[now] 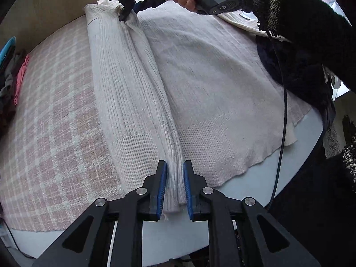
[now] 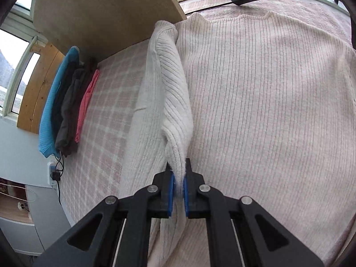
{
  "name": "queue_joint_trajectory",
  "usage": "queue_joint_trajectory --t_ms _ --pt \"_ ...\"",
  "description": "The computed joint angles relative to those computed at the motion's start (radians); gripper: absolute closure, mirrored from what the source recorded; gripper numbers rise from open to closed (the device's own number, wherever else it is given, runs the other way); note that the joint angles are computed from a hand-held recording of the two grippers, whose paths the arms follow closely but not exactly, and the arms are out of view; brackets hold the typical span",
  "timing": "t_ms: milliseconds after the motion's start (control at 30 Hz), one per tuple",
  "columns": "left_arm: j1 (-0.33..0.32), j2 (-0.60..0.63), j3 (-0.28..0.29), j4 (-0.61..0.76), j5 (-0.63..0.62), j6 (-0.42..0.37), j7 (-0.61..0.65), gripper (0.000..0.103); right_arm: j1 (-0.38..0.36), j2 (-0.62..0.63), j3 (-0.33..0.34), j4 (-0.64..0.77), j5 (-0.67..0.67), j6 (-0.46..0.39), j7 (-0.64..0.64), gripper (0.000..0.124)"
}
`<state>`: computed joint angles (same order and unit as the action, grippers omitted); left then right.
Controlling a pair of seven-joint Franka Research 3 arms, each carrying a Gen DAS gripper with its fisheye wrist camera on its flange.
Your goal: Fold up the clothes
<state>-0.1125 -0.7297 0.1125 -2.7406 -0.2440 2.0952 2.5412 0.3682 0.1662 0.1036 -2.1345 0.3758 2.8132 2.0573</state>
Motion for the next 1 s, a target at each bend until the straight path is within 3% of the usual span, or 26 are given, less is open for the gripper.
queue_joint_trajectory --t_ms 67,133,300,467,600,700,733,767,867,967,1000 --pt "0.024 0.015 0.031 0.046 -0.008 -0.076 -0.017 0.072 0.004 0.004 -0.011 0.011 -0.036 -0.021 0.018 0.117" --pt "0.062 0.018 0.055 0.072 -0.015 -0.084 -0.021 0.058 -0.005 0.006 -0.002 0.010 -0.008 -0.011 -0.002 0.117" --pt "0.107 0.098 0.059 0.117 -0.066 -0.023 -0.069 0.060 -0.004 0.005 0.004 -0.004 0.020 0.021 -0.015 0.117" --pt "0.054 0.159 -0.006 0.078 -0.098 0.062 -0.033 0.061 0.002 -0.007 0.005 -0.022 0.017 0.054 -0.020 0.117" --pt "0.032 0.158 -0.029 0.044 -0.072 0.106 -0.010 0.061 -0.009 -0.018 0.001 0.016 -0.012 -0.065 -0.070 0.112" --pt "0.033 0.193 -0.015 0.077 -0.077 0.069 -0.016 0.061 -0.039 -0.049 0.013 0.011 0.093 -0.006 -0.183 0.098" --pt "0.034 0.197 -0.018 0.080 -0.076 0.067 -0.014 0.061 -0.048 -0.051 0.014 0.018 0.112 0.016 -0.209 0.086" --pt "0.035 0.200 -0.020 0.083 -0.074 0.066 -0.012 0.061 -0.043 -0.027 -0.009 0.056 0.060 0.016 -0.182 0.080" --pt "0.037 0.206 -0.034 0.086 -0.068 0.067 -0.022 0.061 -0.050 0.072 -0.047 0.201 -0.053 -0.012 -0.148 0.080" --pt "0.038 0.221 -0.033 0.100 -0.070 0.054 -0.027 0.060 -0.046 0.214 -0.082 0.396 -0.138 -0.127 -0.122 0.080" --pt "0.039 0.224 -0.034 0.102 -0.071 0.052 -0.027 0.060 -0.065 0.250 -0.066 0.440 -0.118 -0.154 -0.144 0.080"
